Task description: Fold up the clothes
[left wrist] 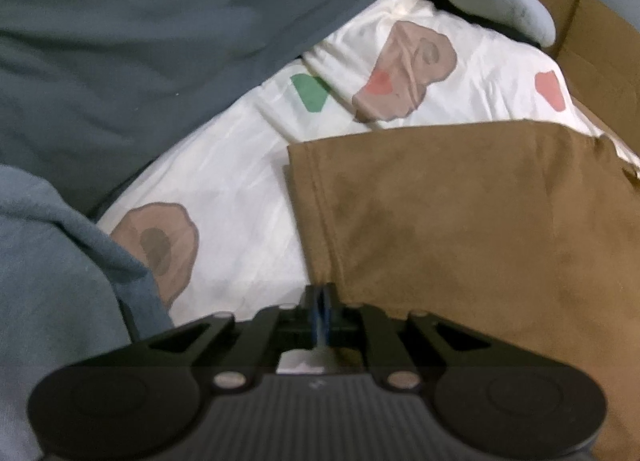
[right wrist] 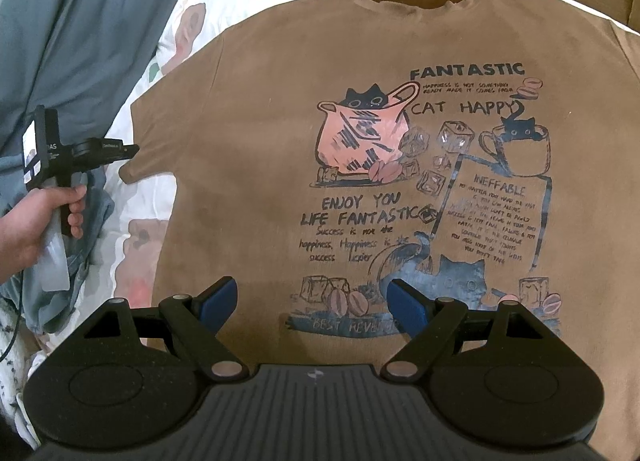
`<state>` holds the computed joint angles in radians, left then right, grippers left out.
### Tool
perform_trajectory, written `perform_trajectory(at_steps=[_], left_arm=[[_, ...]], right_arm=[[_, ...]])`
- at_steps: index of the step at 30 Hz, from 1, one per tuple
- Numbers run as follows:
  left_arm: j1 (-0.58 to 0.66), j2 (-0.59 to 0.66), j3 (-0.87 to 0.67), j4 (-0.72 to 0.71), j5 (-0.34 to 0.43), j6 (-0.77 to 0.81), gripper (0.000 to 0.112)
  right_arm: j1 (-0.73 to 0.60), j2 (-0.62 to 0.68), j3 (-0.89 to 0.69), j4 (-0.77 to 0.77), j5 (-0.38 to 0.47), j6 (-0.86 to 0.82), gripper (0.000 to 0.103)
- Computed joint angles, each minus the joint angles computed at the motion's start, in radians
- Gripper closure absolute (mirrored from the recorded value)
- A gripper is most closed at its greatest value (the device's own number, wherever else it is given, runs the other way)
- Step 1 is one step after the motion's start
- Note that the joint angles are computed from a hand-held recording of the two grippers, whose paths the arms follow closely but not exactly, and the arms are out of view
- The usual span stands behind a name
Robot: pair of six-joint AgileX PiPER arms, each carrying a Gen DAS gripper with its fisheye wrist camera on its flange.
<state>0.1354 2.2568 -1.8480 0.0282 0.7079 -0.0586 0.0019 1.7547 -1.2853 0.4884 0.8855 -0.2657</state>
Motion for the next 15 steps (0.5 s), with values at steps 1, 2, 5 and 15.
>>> perform_trajectory(at_steps=[1,2,5,15], left_arm=[[0.002,-0.006,0.004,-0.009,0.004,0.006,0.108],[0.003,-0.015,0.013,-0.014,0.006,0.011,0.105],[0.003,-0.047,0.048,-0.021,0.003,0.028,0.095],[-0.023,-0.155,0.150,-0.020,-0.070,0.057,0.084]], right_arm=[[-0.001,-0.001,0.000,0.002,-0.001,0.001,0.017],[-0.001,-0.002,0.000,0.004,-0.001,0.002,0.017],[-0.001,-0.001,-0.004,0.009,-0.002,0.002,0.017],[0.002,-0.005,-0.010,0.025,0.001,-0.012,0.017]])
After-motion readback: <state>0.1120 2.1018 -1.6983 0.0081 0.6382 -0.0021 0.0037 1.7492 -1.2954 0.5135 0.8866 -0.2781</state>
